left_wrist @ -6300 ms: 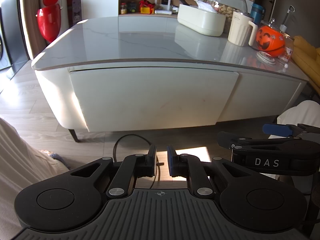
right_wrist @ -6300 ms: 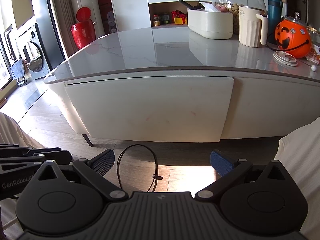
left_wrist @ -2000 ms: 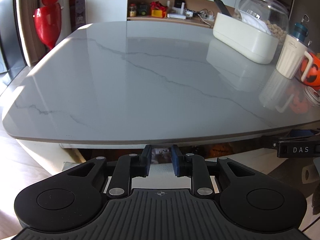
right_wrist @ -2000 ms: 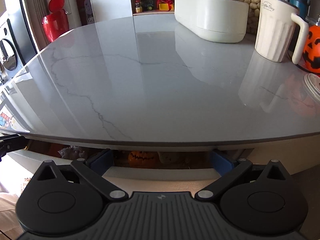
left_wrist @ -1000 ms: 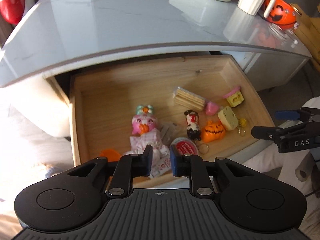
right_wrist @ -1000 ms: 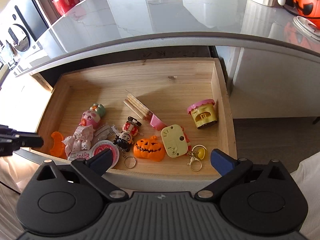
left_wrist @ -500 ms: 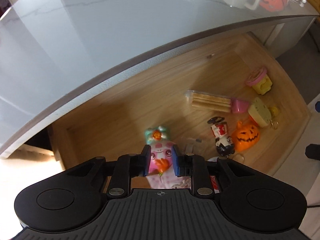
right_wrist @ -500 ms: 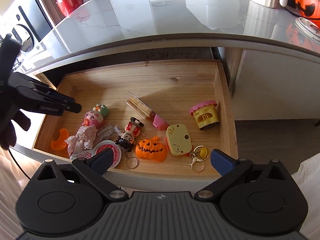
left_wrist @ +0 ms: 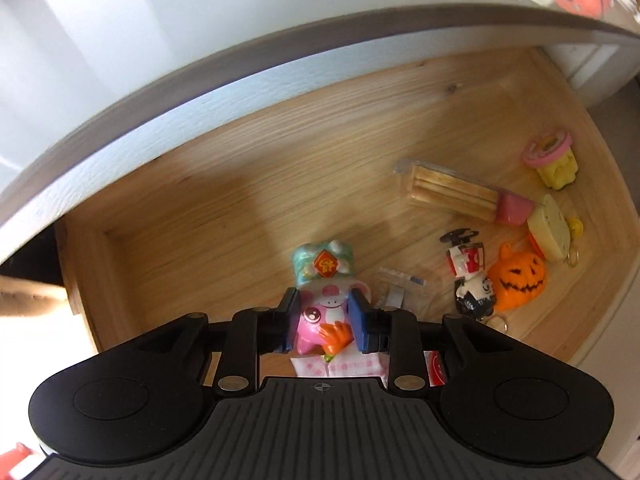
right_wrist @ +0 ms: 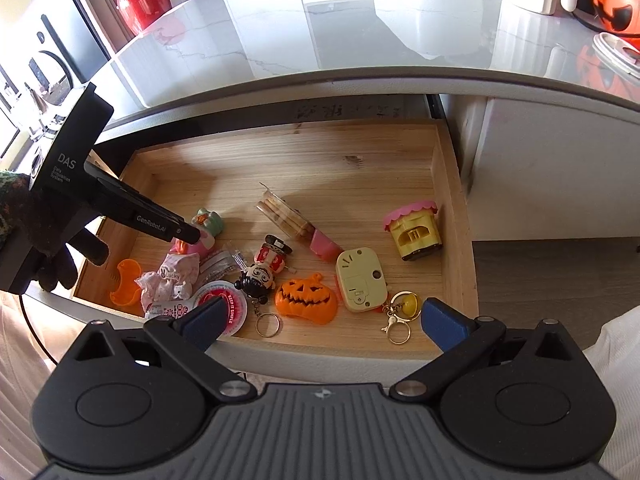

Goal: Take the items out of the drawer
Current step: 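Grasp the pink pig figurine with the left tool while the right tool grasps the cloth doll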

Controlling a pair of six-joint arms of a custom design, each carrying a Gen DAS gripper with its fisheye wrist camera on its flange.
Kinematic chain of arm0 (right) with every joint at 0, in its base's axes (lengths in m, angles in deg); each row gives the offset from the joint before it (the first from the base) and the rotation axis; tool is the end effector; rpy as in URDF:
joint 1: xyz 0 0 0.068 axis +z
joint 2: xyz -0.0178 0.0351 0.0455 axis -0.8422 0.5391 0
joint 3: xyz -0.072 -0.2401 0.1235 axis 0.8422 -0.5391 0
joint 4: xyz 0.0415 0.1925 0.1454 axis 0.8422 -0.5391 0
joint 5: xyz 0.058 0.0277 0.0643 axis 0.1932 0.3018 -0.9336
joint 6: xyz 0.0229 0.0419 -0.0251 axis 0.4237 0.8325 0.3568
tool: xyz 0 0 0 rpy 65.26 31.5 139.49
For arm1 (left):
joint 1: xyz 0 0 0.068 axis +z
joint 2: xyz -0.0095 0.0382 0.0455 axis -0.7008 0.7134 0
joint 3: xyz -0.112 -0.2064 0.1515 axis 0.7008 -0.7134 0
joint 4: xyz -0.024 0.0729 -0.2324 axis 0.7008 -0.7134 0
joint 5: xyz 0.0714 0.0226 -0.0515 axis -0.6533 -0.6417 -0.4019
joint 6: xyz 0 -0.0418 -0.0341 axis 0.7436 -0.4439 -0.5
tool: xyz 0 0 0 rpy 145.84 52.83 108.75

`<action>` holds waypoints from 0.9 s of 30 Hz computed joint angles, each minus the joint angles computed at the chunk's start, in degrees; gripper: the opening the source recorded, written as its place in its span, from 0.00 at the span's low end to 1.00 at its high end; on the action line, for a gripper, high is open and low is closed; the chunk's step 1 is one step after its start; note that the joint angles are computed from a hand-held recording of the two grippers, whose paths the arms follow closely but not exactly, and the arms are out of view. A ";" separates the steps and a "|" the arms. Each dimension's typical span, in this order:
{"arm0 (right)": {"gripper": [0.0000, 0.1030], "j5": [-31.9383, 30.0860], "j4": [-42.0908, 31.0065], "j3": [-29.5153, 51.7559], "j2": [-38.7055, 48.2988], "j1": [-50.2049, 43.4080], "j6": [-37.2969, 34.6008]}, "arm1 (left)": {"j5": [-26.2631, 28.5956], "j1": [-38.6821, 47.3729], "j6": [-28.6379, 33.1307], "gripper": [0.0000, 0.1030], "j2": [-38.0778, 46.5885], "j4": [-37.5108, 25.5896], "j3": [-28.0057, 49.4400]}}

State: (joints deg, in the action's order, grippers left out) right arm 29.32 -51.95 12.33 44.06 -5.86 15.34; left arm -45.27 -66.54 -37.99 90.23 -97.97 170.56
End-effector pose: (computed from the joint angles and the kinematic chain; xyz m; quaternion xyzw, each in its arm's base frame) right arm 0.1451 0.1592 0.3018 0.2283 0.9239 0.1111 0.2863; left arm 0.3853 -0.1637 0.2236 0.5705 0.8133 -0.0872 0.0735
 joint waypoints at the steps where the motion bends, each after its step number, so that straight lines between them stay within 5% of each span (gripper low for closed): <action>1: 1.00 0.08 0.00 -0.06 -0.02 0.07 0.08 | 0.58 0.36 -0.29 0.31 0.35 -0.34 0.40; 12: 1.00 0.99 0.03 -0.60 -0.12 0.86 0.49 | 1.92 0.48 -1.45 0.29 1.03 -3.17 2.58; 14: 1.00 1.24 -0.07 -0.54 -0.15 1.01 0.55 | 2.82 0.60 0.04 0.37 0.73 -3.63 2.26; 16: 1.00 1.49 -0.05 -0.61 -0.18 1.15 0.60 | 4.68 0.65 3.46 0.62 1.19 -6.22 2.95; 21: 1.00 2.16 0.06 -0.84 -0.33 1.49 0.64 | 6.00 0.73 8.57 0.69 0.19 -8.46 2.76; 25: 1.00 2.79 0.18 -1.12 -0.51 1.84 0.71 | -2.61 -1.57 7.64 0.63 -4.27 4.26 -7.47; 27: 1.00 2.81 0.26 -1.23 -0.61 1.86 0.59 | -5.24 -2.38 6.21 0.65 -2.71 2.99 -6.25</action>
State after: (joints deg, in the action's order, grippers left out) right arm 32.14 -51.68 11.10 43.45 -4.00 15.93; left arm -50.51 -68.92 -31.78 87.52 -94.99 164.31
